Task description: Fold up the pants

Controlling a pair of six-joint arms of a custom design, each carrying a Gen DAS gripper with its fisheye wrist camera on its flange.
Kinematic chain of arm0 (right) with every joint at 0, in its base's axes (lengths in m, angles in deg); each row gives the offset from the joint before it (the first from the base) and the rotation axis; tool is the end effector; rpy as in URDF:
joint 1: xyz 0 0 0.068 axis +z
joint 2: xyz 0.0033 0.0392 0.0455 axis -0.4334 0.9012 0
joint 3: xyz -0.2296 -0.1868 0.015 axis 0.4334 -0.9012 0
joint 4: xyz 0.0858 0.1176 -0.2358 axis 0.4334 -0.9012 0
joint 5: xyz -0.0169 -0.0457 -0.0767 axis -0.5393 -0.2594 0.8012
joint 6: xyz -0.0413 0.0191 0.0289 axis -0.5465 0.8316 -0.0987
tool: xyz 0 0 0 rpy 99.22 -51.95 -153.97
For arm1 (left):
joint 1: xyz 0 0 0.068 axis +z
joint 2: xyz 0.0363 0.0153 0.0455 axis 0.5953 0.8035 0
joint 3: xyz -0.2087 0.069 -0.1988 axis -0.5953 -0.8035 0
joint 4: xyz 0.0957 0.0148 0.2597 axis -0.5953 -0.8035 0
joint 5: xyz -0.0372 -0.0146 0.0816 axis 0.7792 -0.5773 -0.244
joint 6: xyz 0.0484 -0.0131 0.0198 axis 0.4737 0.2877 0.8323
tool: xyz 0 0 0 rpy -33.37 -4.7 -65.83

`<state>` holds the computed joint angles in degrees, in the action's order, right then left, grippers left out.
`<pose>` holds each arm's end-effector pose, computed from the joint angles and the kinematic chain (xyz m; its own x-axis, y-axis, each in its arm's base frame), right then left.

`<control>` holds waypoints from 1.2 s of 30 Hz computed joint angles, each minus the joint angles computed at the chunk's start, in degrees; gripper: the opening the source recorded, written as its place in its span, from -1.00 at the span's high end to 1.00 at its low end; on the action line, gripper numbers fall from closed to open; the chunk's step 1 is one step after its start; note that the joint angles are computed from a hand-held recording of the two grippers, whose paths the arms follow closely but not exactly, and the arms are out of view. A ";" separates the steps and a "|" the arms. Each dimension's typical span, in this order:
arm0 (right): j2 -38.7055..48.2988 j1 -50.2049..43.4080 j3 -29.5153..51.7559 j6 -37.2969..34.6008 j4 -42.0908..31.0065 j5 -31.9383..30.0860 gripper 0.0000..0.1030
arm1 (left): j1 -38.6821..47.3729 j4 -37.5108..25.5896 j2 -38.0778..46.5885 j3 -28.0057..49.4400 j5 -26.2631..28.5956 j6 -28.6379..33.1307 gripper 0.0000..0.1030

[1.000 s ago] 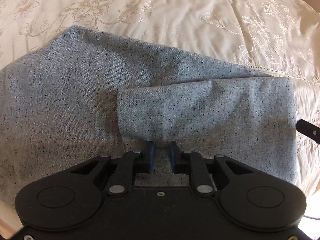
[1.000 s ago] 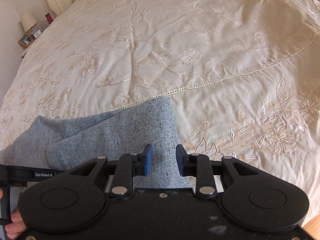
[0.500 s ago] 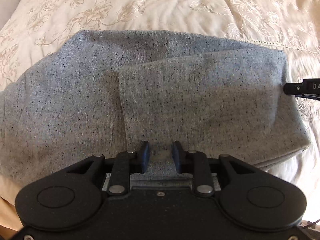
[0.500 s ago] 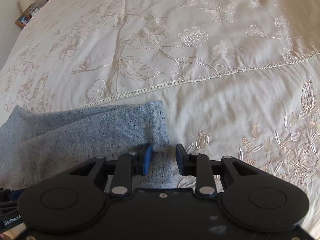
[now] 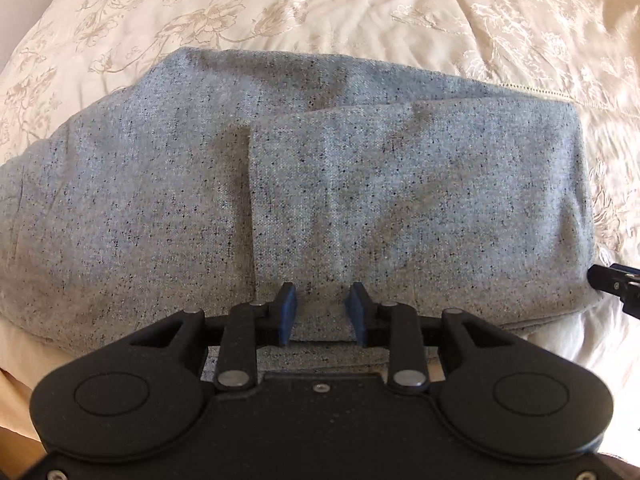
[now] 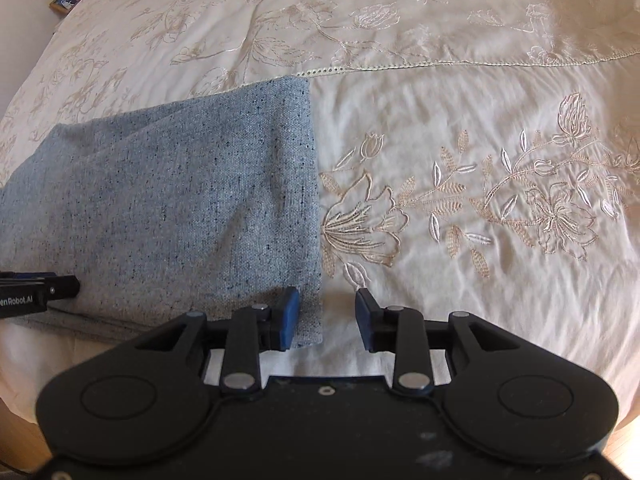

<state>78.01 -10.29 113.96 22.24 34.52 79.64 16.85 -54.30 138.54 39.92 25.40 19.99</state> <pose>0.2405 0.0667 0.1780 -0.9565 0.1071 -0.2715 0.0770 0.9899 0.1193 0.2987 -0.1032 0.1878 -0.9675 0.0790 -0.2404 0.0731 0.9968 0.0334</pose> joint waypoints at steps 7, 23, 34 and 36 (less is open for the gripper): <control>-0.37 3.94 4.06 5.01 -1.89 5.69 0.35 | 13.66 -0.30 -6.40 -1.96 3.43 0.72 0.17; 16.53 30.74 31.14 29.67 -11.55 17.43 0.32 | 56.81 -3.66 11.62 20.96 11.23 31.26 0.17; 29.56 39.73 49.43 37.62 -21.10 18.62 0.32 | 64.93 -16.95 31.79 36.76 24.95 35.89 -0.55; 30.69 40.48 51.19 38.75 -22.86 18.77 0.32 | 64.54 -19.73 33.55 38.60 26.20 39.58 -0.80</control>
<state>108.70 30.19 165.15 61.00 11.66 98.42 81.39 -74.03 172.10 78.52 51.61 59.57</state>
